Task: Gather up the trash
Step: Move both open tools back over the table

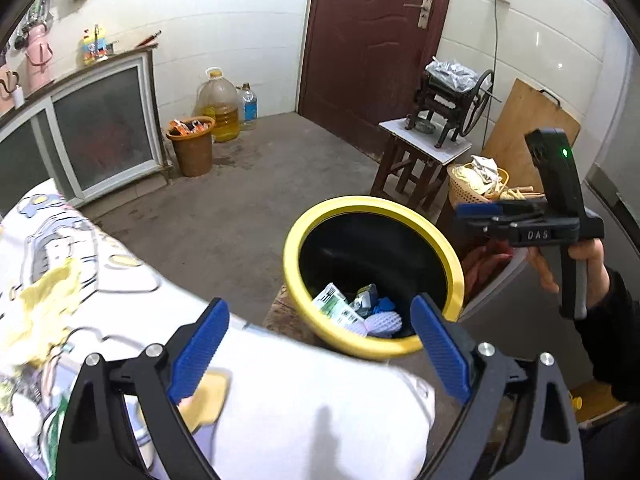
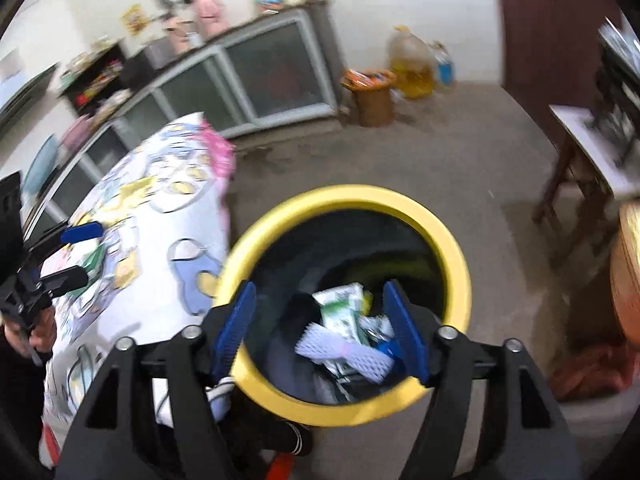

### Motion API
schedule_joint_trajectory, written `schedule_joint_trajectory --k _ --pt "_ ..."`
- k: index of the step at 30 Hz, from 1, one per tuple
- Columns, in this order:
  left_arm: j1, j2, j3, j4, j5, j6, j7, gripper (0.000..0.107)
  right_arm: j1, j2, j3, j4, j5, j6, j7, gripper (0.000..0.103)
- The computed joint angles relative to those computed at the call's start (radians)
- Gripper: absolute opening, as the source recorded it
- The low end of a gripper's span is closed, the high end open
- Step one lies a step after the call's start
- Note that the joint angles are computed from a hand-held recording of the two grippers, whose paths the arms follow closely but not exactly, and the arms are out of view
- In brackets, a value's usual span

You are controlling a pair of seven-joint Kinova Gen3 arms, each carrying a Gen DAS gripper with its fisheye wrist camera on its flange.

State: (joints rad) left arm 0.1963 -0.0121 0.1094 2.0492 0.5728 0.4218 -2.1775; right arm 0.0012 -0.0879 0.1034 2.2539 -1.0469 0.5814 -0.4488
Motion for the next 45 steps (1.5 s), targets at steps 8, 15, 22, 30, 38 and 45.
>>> schedule_joint_trajectory --k 8,15,22,30,38,45 --pt "-0.027 -0.306 -0.18 0.193 -0.038 0.07 -0.122 0.093 -0.151 -0.052 -0.069 -0.045 0.023 0.046 0.099 0.078" --pt "-0.202 -0.537 -0.259 0.237 -0.31 0.243 -0.072 0.095 -0.327 -0.005 -0.201 -0.14 0.117 0.022 0.14 0.085" --pt "-0.24 -0.645 -0.47 0.237 -0.493 0.359 -0.071 0.095 -0.475 0.097 -0.329 -0.286 0.385 -0.032 -0.016 0.091" --pt "-0.204 -0.597 -0.701 0.196 -0.533 0.348 -0.204 0.095 -0.557 0.293 -0.403 -0.564 0.599 0.122 -0.151 0.091" --pt "-0.122 -0.332 -0.898 0.053 -0.382 0.334 -0.419 0.095 -0.691 0.486 -0.409 -0.863 0.843 0.335 -0.228 0.091" --pt "-0.126 -0.049 -0.988 -0.132 -0.204 0.371 -0.56 0.095 -0.772 0.59 -0.386 -1.015 0.952 0.439 -0.246 0.091"
